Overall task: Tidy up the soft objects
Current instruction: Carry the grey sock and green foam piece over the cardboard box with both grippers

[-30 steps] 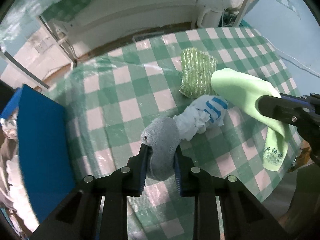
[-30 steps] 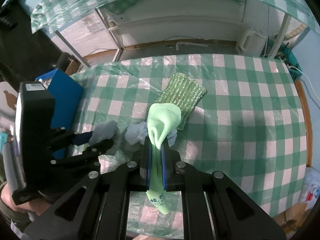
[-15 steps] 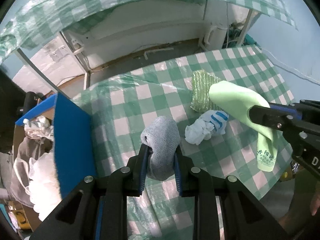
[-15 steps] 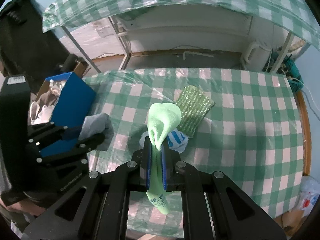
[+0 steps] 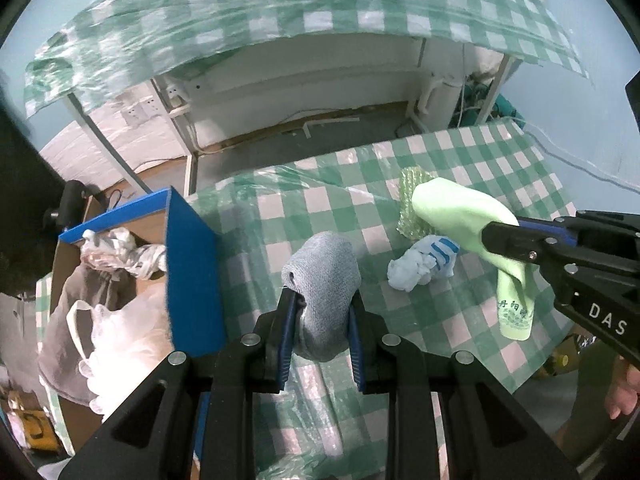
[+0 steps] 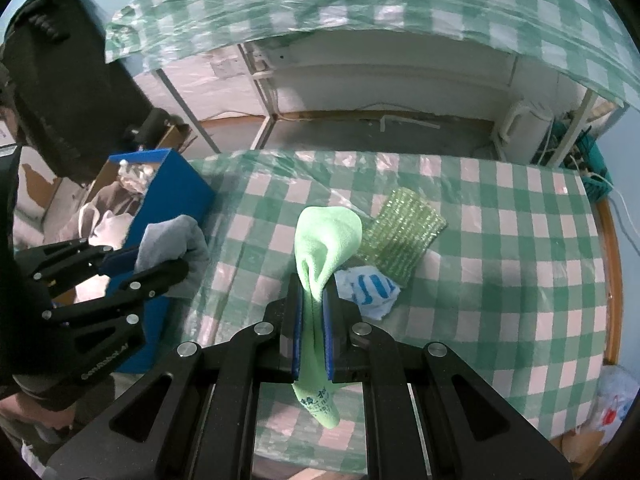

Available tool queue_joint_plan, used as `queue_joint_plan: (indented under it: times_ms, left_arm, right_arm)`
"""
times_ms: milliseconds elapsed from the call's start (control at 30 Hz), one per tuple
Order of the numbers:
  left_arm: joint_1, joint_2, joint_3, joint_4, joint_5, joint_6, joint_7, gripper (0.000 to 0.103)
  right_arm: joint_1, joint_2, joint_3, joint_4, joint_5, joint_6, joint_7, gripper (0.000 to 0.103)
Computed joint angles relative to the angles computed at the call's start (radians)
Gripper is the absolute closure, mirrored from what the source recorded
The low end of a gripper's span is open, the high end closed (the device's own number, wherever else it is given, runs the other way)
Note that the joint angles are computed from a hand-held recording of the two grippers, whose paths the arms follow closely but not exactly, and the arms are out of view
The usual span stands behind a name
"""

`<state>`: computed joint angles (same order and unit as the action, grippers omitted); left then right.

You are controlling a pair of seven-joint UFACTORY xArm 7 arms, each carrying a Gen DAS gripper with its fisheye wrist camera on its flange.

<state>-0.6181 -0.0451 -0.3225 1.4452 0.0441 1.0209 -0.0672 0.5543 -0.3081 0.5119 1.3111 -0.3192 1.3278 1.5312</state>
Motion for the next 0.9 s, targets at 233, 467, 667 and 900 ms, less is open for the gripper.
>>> queue_joint_plan:
  times_ms: [233,467,667,900]
  left_arm:
    - [0.029,-0.039,0.019,-0.026,-0.017,-0.018,0.011,0.079]
    - [0.067,-0.080,0.037,-0.058,-0.043,-0.029,0.029,0.079]
    - [0.101,-0.110,0.049,-0.080,-0.057,-0.040,0.041,0.079]
    - [0.134,-0.141,0.063,-0.099,-0.070,-0.057,0.050,0.079]
  right_arm:
    - [0.006,0.064,0.002,0.073,-0.051,-0.005,-0.010,0.095]
    - [0.049,0.158,-0.020,0.172,-0.116,0.004,-0.024,0.095]
    - [0.103,0.227,-0.054,0.244,-0.158,0.016,-0.038,0.095]
    - [0.170,0.309,-0.097,0.339,-0.204,0.033,-0.054,0.095]
